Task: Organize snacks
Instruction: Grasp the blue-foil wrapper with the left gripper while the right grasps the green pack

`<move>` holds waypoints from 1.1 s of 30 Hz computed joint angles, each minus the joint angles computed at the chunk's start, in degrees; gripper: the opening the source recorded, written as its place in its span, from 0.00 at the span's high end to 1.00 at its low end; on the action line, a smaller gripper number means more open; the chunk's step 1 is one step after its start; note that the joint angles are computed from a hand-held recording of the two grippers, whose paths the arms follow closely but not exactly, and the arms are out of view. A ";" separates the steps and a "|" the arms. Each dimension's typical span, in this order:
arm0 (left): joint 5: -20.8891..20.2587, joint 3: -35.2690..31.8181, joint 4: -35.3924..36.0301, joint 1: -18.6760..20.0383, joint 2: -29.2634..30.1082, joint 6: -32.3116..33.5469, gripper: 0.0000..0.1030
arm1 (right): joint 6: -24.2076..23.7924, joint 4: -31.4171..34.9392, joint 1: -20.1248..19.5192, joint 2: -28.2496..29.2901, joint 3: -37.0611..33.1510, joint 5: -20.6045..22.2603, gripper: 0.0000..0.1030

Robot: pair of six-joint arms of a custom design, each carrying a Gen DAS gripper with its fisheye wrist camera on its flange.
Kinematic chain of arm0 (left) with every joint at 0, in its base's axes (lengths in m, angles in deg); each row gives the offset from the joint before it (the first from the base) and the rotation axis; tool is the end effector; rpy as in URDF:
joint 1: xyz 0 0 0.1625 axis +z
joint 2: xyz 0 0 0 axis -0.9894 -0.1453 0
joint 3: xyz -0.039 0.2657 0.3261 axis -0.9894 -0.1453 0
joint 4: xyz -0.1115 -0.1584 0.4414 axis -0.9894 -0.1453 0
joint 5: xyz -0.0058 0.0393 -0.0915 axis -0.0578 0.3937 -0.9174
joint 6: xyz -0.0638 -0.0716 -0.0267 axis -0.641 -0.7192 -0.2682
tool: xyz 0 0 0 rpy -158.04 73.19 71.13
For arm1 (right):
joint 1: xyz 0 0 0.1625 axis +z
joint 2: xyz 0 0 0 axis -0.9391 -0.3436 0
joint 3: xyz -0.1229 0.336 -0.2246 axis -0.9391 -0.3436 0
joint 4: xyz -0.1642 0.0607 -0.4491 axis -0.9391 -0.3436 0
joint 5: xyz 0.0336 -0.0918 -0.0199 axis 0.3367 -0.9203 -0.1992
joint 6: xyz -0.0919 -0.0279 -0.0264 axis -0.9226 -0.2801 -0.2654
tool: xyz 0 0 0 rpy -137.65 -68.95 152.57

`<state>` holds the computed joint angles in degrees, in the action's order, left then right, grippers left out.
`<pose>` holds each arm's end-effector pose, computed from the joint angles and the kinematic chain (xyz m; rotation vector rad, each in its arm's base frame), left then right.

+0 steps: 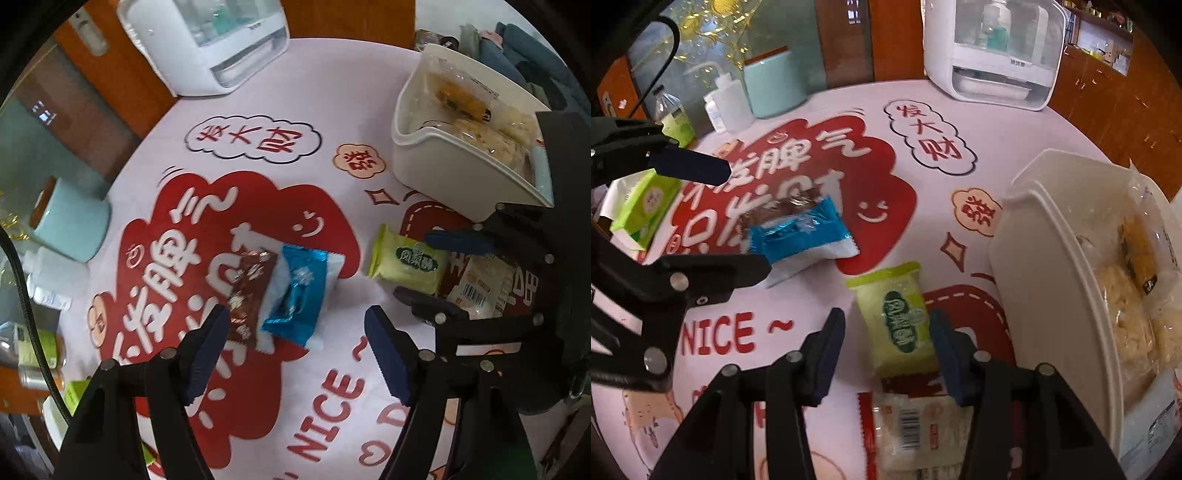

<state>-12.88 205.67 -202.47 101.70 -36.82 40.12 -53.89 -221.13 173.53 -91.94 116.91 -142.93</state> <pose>-0.1998 -0.2752 0.0557 0.8375 2.1846 -0.1891 0.1300 -0.2265 0.0487 0.6559 -2.3186 0.4896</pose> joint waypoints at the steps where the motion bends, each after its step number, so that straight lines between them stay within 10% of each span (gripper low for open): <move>1: -0.15 -0.19 -1.12 0.47 0.95 0.71 0.29 | -0.39 0.45 -1.03 -0.69 0.23 0.71 0.64; 17: -3.42 -3.16 -11.89 9.77 12.47 6.46 0.62 | 3.65 19.04 -7.10 -16.26 2.79 8.39 0.58; 25: -4.68 -1.55 -17.75 11.93 10.58 5.76 0.72 | 3.45 13.43 -4.59 -9.05 1.00 4.51 0.59; 33: -7.08 1.96 -20.53 12.77 3.85 -5.86 0.75 | 5.85 21.73 -6.62 -17.11 2.60 7.51 0.63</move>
<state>-19.96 207.62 -223.00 114.47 -32.97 34.26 -48.04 -199.40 166.91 -109.06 119.52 -135.42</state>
